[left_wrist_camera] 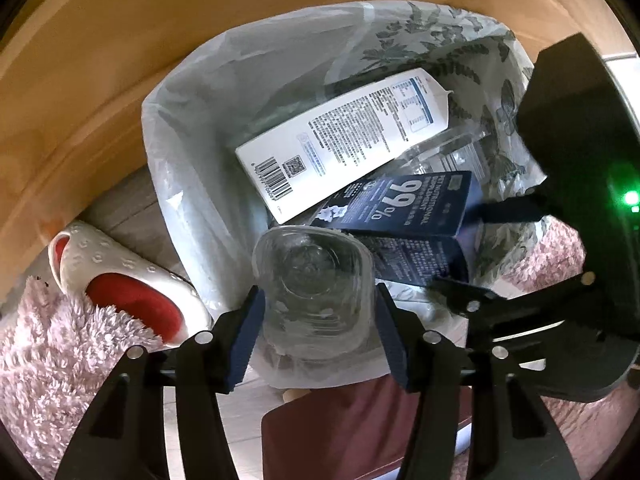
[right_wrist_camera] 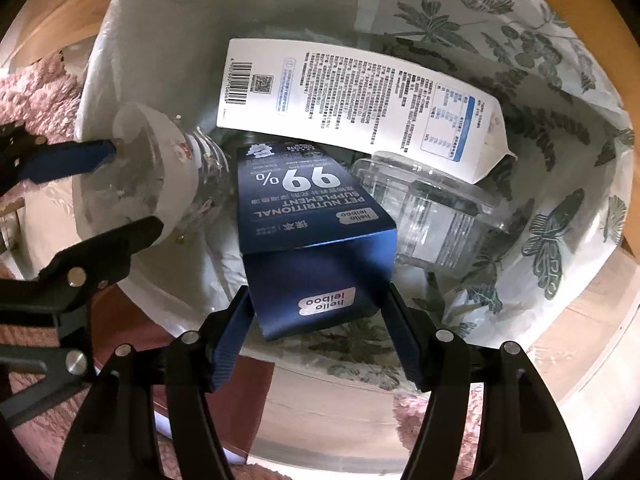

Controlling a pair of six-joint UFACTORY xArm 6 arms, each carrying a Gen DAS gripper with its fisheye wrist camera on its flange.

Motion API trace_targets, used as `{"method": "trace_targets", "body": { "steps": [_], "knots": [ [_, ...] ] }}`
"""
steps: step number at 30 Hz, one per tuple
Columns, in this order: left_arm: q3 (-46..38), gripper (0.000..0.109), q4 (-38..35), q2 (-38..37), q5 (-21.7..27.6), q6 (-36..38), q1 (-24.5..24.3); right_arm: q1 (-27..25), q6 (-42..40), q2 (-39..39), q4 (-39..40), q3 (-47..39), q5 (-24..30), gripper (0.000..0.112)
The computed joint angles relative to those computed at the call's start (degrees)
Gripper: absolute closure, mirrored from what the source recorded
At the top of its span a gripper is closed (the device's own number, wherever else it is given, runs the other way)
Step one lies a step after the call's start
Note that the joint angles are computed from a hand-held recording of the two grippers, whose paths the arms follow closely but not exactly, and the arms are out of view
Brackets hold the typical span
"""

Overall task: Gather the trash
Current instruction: 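Open the right tool to drop the blue box while the left tool opens on the cup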

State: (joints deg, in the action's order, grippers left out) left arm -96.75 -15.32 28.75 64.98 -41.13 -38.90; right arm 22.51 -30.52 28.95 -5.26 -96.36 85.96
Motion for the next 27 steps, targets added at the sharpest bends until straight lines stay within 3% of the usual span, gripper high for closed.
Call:
{"method": "trace_targets", "body": {
  "steps": [6, 12, 15, 24, 27],
  "knots": [
    [-1.3, 0.053, -0.4, 1.1, 0.4, -0.2, -0.2, -0.3, -0.2, -1.6, 0.5, 0.5, 0.7, 0.044],
    [3.1, 0.050, -3.0, -1.3, -3.1, 0.0, 0.6, -0.5, -2.5, -1.6, 1.6, -1.9, 1.3, 0.044],
    [3.8, 0.049, -4.0, -1.8, -3.6, 0.1, 0.8, -1.1, -4.1, -2.5, 3.3, -3.1, 3.0, 0.038],
    [-2.0, 0.049, -0.6, 1.6, 1.2, 1.0, 0.0, -2.4, -4.0, -5.5, 1.8, -2.1, 1.0, 0.038],
    [-7.6, 0.055, 4.3, 4.8, 5.8, 0.8, -1.4, -4.0, -3.2, -6.1, 2.3, -3.0, 0.6, 0.038]
  ]
}}
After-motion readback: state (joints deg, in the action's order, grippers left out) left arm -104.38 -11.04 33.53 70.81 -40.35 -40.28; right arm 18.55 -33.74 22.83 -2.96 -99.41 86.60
